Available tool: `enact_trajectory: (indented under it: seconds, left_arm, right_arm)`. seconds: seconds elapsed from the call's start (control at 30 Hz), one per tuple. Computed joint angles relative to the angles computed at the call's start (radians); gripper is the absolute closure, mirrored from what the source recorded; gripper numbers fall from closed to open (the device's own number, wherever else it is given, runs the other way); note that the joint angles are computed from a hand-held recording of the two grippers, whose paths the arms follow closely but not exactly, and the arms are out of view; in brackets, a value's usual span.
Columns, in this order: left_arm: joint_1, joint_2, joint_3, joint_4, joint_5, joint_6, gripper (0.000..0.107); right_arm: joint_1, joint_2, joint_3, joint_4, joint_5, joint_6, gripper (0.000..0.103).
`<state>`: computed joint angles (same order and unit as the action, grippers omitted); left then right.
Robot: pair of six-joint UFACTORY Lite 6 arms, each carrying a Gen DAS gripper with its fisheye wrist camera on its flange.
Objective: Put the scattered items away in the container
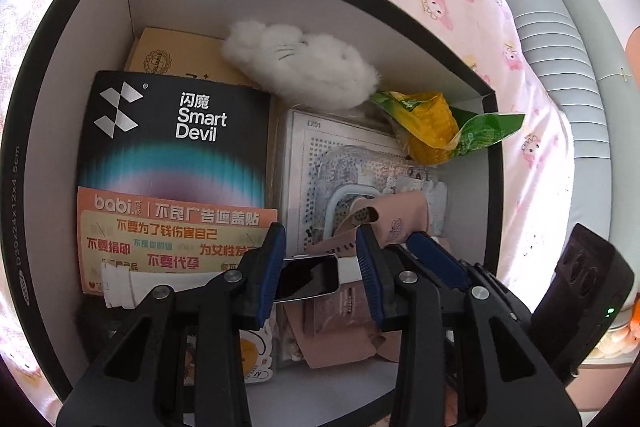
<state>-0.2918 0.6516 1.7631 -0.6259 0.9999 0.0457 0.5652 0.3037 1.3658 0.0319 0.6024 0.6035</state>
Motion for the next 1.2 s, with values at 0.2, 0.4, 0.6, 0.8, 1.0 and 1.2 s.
enact_trajectory:
  seconds: [0.2, 0.4, 0.6, 0.8, 1.0, 1.2]
  left_arm:
    - [-0.055, -0.02, 0.039, 0.093, -0.017, -0.011, 0.053]
    - [-0.158, -0.269, -0.13, 0.421, -0.231, -0.131, 0.02]
    - [-0.232, -0.482, -0.268, 0.628, -0.35, -0.316, 0.005]
    - [-0.361, -0.755, -0.385, 0.873, -0.312, -0.556, 0.005]
    - [-0.504, -0.959, -0.456, 1.081, -0.162, -0.77, 0.005]
    - [-0.624, -1.066, -0.531, 1.157, -0.07, -0.861, 0.005]
  right_arm:
    - [0.034, -0.058, -0.024, -0.118, 0.019, 0.092, 0.069]
    - [0.108, -0.126, 0.015, -0.328, 0.171, 0.279, 0.064]
    - [0.267, -0.265, 0.016, -0.546, 0.359, 0.506, 0.032]
    - [0.476, -0.382, 0.081, -0.727, 0.62, 0.713, 0.025]
    - [0.662, -0.442, 0.132, -0.814, 0.874, 0.858, 0.021]
    - [0.75, -0.467, 0.091, -0.81, 0.908, 0.955, 0.021]
